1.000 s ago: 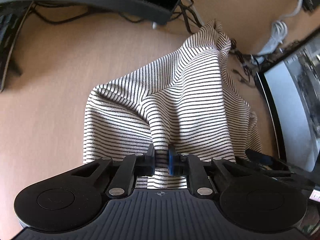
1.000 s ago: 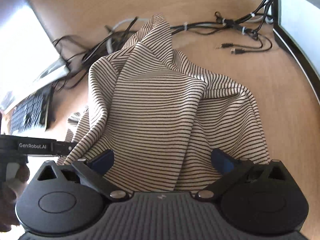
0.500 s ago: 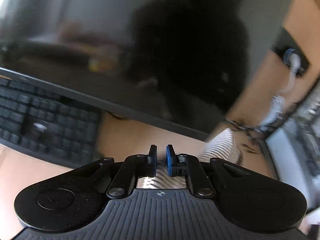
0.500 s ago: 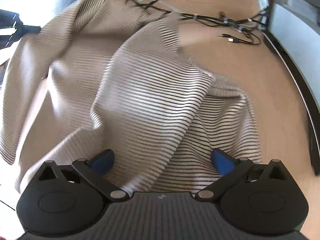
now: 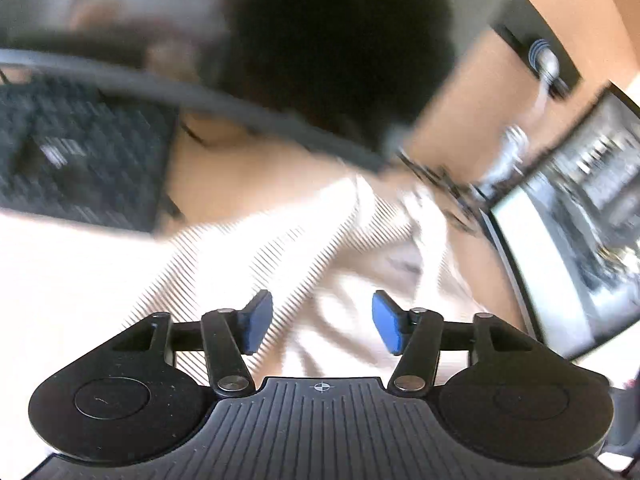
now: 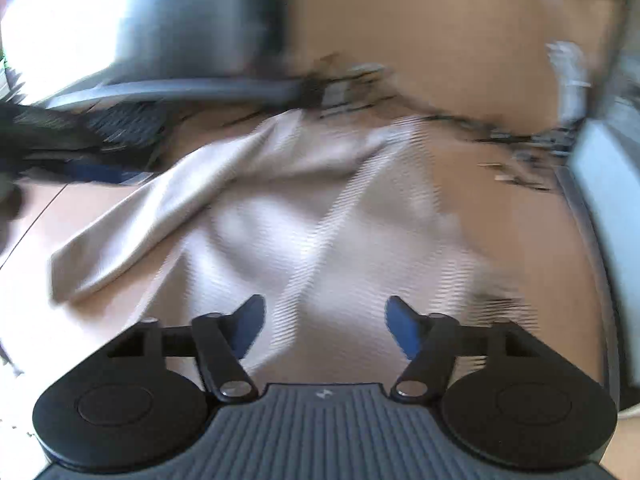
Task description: Fold clothes
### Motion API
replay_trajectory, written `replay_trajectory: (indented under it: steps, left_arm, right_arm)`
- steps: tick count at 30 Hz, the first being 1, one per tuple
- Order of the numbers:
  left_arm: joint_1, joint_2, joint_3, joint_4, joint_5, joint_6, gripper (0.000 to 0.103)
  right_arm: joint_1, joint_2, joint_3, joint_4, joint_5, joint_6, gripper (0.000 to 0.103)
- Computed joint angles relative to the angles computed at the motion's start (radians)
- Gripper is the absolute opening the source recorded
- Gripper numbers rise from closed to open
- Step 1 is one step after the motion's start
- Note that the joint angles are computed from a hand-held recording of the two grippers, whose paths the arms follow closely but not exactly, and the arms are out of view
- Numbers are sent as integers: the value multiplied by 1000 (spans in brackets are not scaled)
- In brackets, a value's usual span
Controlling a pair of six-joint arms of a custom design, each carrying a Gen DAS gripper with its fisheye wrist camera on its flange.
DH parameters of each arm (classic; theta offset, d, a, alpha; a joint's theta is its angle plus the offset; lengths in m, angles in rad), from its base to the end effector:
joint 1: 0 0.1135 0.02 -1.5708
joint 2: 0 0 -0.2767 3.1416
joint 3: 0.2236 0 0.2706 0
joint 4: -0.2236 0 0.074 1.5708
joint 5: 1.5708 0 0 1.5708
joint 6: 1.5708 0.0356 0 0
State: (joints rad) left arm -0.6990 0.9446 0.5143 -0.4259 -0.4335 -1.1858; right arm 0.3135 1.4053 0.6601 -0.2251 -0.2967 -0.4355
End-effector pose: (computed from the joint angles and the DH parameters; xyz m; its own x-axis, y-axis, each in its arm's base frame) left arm 0.1569 -0.1123 0.2019 -0.5631 -0.6254 -0.5402 -0.3957 0.7779 -0.4882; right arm 0.2537 0.0932 0.1624 -0.5209 -0.5930 -0.6141 -0.7410 0.6713 -0.0197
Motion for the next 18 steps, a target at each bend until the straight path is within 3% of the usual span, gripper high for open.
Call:
replay_trajectory:
  steps: [2, 4, 6, 10, 13, 14, 16, 18]
  left_arm:
    - [-26, 81, -11, 90, 32, -9, 72]
    - [-24, 152, -10, 156, 69, 4, 72]
    - [-30, 190, -8, 197, 101, 8, 73]
    - [-27, 237, 1, 256, 135, 46, 79]
    - [-13, 286, 32, 280, 153, 88, 83]
    - [-8, 293, 37, 288, 155, 100, 84]
    - [6, 312, 43, 311, 158, 119, 84]
    - [21, 340, 59, 326, 145, 132, 84]
  right_arm:
    - [57, -7, -31, 0, 53, -87, 63]
    - [110, -13, -82, 37, 146, -202, 43]
    - [115, -55, -146, 104, 231, -359, 36]
    - [9, -147, -271, 471, 384, -713, 36]
    - [-92, -84, -227, 705, 462, -711, 36]
    - [-120, -82, -184, 693, 476, -651, 36]
    - [-172, -139, -51, 404, 371, -435, 38]
    - [-223, -130, 113, 59, 168, -231, 40]
